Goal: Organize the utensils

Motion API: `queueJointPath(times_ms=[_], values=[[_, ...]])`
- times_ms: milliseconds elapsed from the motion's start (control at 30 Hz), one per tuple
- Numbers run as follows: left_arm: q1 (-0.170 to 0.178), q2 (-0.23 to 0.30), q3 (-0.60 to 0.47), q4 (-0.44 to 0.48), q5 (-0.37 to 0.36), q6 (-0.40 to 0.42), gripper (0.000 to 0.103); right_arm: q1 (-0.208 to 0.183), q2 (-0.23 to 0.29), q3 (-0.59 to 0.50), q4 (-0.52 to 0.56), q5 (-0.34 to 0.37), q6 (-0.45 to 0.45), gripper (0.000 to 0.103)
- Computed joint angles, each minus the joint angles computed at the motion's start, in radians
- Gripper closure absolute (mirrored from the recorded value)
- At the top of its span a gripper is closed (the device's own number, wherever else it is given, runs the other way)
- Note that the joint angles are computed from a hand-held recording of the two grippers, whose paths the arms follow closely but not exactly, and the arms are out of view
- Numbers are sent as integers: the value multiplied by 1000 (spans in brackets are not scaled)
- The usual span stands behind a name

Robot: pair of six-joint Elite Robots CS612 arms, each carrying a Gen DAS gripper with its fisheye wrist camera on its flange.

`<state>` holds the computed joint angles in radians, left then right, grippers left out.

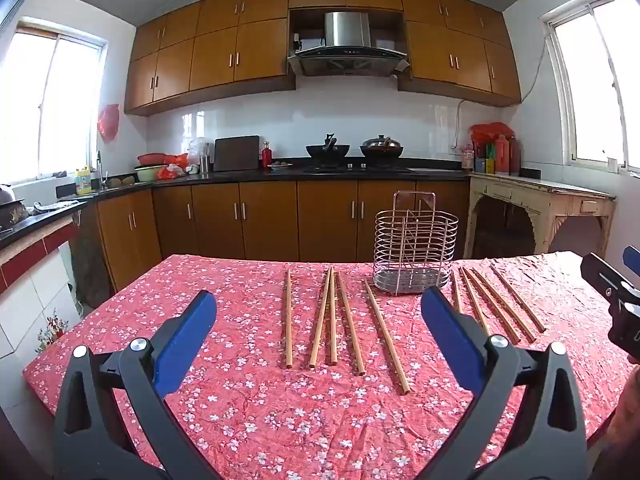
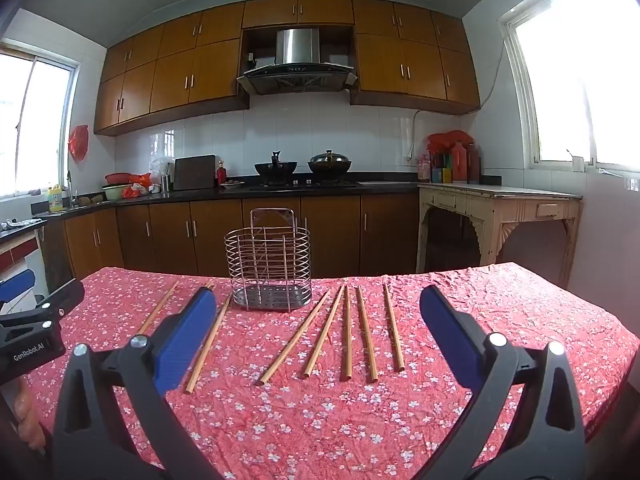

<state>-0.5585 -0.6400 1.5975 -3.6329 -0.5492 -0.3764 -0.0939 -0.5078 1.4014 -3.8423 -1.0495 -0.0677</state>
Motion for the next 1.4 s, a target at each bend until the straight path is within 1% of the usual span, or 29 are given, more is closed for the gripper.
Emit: queueJointPath(times_ms=[533,900,933,1233,1300,1400], values=[[-1,-6,7,7,0,-14,2,0,-1,0,3,0,2,4],[-1,-2,2,4,-3,-9,2,0,0,-1,4,0,2,4],[2,8,-8,7,-8,-11,2,0,0,-1,4,0,2,4],[-2,21,-20,13,-4,-16,2,1,0,-1,5,-1,2,4],[1,8,-5,9,-8,-16,2,1,0,-1,6,0,3,4],[1,11,-7,10,-7,-17,2,1,0,-1,6,0,3,4]])
